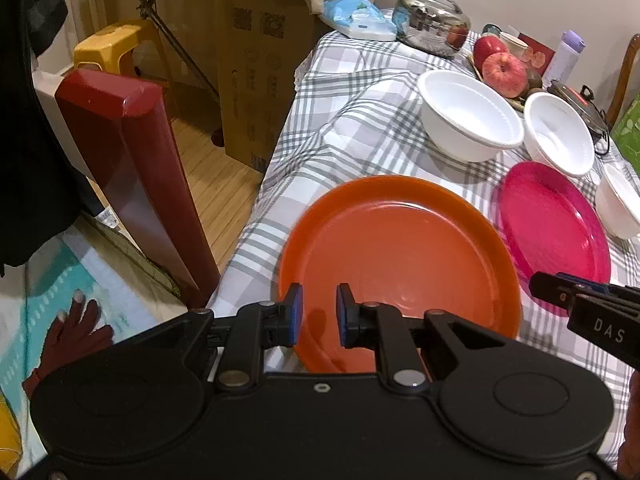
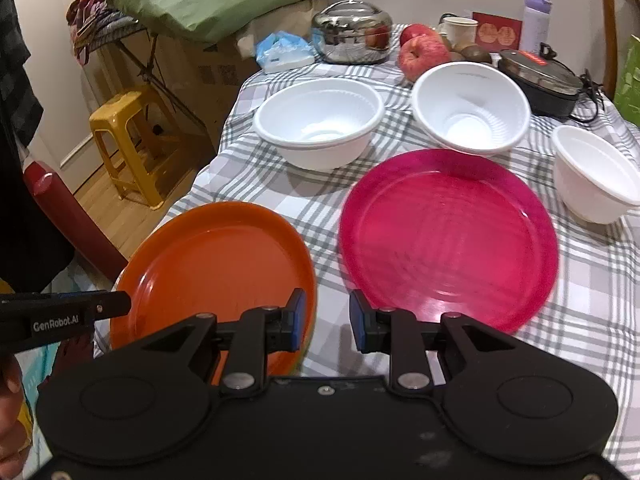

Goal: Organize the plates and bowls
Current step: 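Carry the orange plate onto the green plate and open the left tool, then move the left tool to the pink plate rim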

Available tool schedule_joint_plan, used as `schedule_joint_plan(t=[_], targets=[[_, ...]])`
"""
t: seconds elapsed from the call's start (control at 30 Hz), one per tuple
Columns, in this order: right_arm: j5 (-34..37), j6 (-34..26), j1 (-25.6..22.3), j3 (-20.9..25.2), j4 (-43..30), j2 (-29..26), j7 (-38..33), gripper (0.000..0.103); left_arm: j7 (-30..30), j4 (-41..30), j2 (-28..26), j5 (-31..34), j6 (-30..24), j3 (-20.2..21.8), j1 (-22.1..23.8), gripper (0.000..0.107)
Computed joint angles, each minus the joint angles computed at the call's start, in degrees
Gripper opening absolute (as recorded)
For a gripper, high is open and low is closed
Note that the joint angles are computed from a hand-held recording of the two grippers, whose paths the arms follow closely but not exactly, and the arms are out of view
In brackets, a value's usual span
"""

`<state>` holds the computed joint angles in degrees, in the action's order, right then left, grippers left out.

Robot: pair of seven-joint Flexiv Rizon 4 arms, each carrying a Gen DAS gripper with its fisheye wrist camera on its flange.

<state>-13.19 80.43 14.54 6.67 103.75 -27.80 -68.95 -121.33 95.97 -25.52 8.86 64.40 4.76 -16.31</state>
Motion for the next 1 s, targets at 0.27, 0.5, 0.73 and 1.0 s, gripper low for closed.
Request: schedule_joint_plan(t=[0.27, 0.5, 0.73, 1.0], targets=[[1.09, 2.12, -1.46, 0.22, 3.35, 2.43, 0.13, 0.027, -0.66, -2.54, -0.28, -0.69, -5.25, -1.56, -1.03, 0.023], [1.51, -0.46, -3.45, 0.79, 5.65, 4.48, -3.32, 0.027, -2.14, -7.82, -1.37, 1.87, -11.67, -1.58, -4.19, 0.023], [-0.40, 0.39, -3.20, -3.26, 8.07, 7.25, 1.26, 0.027, -1.60, -11.41, -1.88, 0.63, -15.03, -3.64, -4.70, 0.023], [-5.83, 4.64, -2.27, -8.45, 12.44, 9.61, 8.64, 0.027, 2.38, -13.91, -2.89, 1.22, -13.85, -4.76, -5.59, 0.023]])
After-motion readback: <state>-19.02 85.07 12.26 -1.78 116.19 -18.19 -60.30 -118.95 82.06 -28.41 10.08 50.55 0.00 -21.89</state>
